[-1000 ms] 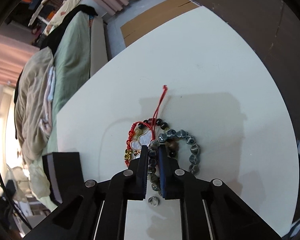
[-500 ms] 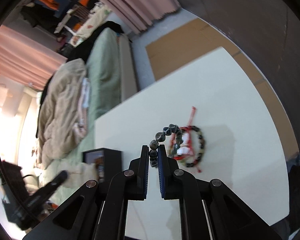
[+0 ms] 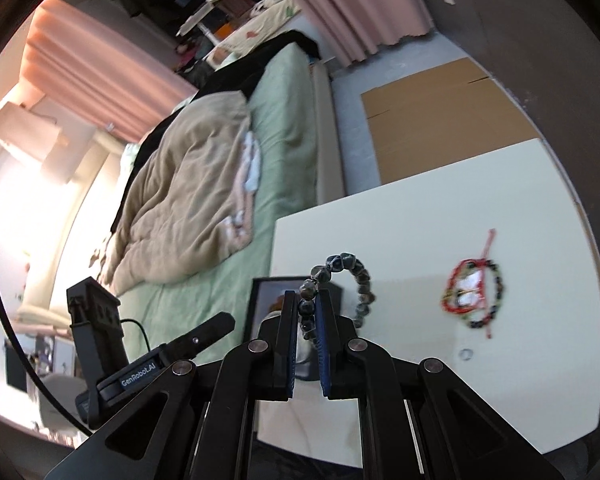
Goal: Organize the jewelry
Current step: 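Open the left tool releasing the cloth into the box while the right carries the grey bracelet over, then open the right tool dropping the grey bead bracelet into the box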
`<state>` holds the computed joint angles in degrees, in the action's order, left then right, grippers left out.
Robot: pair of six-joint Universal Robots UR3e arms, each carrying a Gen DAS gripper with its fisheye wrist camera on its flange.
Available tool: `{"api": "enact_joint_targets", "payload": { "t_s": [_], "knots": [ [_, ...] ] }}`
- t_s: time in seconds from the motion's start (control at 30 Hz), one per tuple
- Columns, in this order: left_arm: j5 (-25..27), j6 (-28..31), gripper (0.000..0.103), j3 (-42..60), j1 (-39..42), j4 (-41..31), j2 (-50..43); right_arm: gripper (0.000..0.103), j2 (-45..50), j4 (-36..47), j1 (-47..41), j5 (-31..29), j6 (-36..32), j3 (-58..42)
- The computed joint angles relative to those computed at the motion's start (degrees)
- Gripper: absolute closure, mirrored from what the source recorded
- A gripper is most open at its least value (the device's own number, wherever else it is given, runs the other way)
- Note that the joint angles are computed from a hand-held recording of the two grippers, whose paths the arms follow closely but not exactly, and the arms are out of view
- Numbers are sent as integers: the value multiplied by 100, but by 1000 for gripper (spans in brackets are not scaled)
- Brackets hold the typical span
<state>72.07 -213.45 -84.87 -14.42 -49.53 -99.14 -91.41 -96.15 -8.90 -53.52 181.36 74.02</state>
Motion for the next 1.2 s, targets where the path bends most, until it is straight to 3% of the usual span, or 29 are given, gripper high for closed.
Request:
{"api": "enact_joint_targets", "payload": {
  "t_s": [0.33,0.57,0.6,0.63,0.7,0.77,1.07,1.2],
  "knots": [
    [58,108,28,-998,539,207,970,92,712,-479,987,-222,481,-346],
    [-11,245,28,-1461,719,398,1373,90,1269,-431,1533,-705,556,-726],
    [39,229,28,-1490,691,437,1401,82,1271,-431,1530,-700,546,-700],
    [90,212,28,-1506,659,467,1421,64,1179,-509,1495,-677,546,-555],
    [150,200,28,-1521,596,544,1422,40,838,-884,1384,-663,577,-104],
    [196,192,28,-1570,511,683,1440,27,535,-1034,1243,-609,490,197],
    [712,-13,28,-1124,-219,834,1042,23,-705,-985,163,-128,131,1364],
    [982,9,28,-602,-662,698,675,23,-1372,-953,-514,-175,-72,1942]
  ]
}}
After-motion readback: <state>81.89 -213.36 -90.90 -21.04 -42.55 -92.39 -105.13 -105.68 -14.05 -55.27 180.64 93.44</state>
